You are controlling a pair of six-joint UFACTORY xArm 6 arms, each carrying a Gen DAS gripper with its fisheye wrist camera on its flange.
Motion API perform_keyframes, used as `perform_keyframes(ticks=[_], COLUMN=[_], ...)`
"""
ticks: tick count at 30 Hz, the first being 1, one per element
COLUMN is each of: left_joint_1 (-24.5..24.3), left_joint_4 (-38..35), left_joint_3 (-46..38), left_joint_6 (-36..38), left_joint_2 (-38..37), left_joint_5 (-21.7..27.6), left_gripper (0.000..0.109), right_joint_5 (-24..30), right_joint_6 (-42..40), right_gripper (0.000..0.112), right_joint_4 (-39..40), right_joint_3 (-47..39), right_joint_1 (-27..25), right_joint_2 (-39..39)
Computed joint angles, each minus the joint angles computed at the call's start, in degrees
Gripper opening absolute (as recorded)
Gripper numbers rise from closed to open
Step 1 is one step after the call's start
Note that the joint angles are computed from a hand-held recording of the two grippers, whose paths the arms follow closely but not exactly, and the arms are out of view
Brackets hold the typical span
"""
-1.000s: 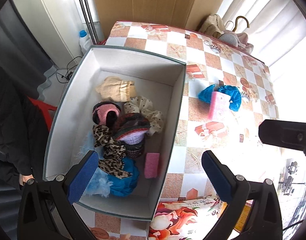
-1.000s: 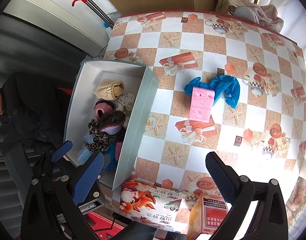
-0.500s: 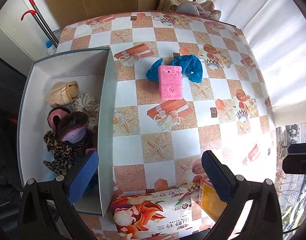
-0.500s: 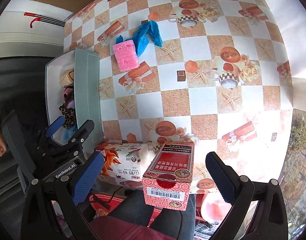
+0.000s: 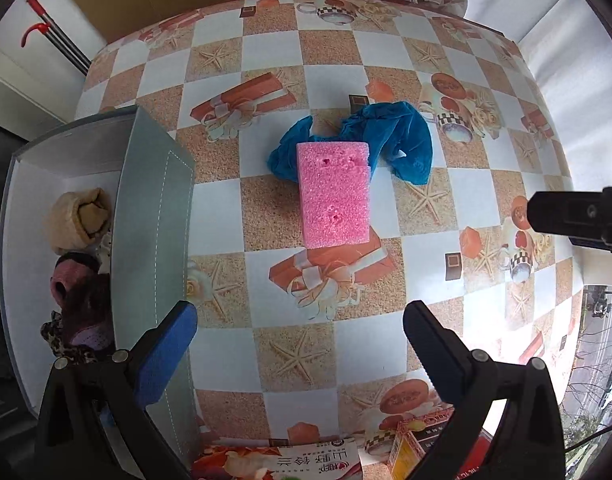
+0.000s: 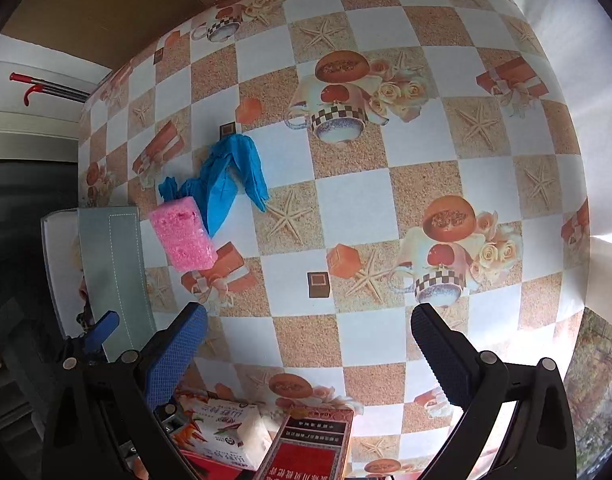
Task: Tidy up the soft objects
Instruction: 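Move both tools back over the table toward the pink sponge and blue cloth, then grasp the blue cloth with right tool while left tool moves to the pink sponge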
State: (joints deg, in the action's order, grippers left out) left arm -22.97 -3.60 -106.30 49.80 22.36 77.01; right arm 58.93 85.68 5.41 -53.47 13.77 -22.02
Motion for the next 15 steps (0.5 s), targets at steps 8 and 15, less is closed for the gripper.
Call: perform_keyframes(ticks=[8, 15], left_joint_1=[-2.0, -3.4], left_joint_4=[0.4, 0.9], left_joint_3=[-0.9, -0.2], left_joint_6=[-6.1, -6.9], left_joint_2=[2.5, 3.0], left_joint_5=[-3.9, -5.4], left_gripper=[0.103, 0.103], right_joint_5=[-8.0, 1.4], right_joint_6=[-14.4, -18.8], right_gripper=[0.102, 0.103], right_joint_4=[1.7, -5.5], right_joint_3=[-5.3, -12.3], right_joint_1=[-8.9, -7.1], right_joint_2=[16.1, 24.6])
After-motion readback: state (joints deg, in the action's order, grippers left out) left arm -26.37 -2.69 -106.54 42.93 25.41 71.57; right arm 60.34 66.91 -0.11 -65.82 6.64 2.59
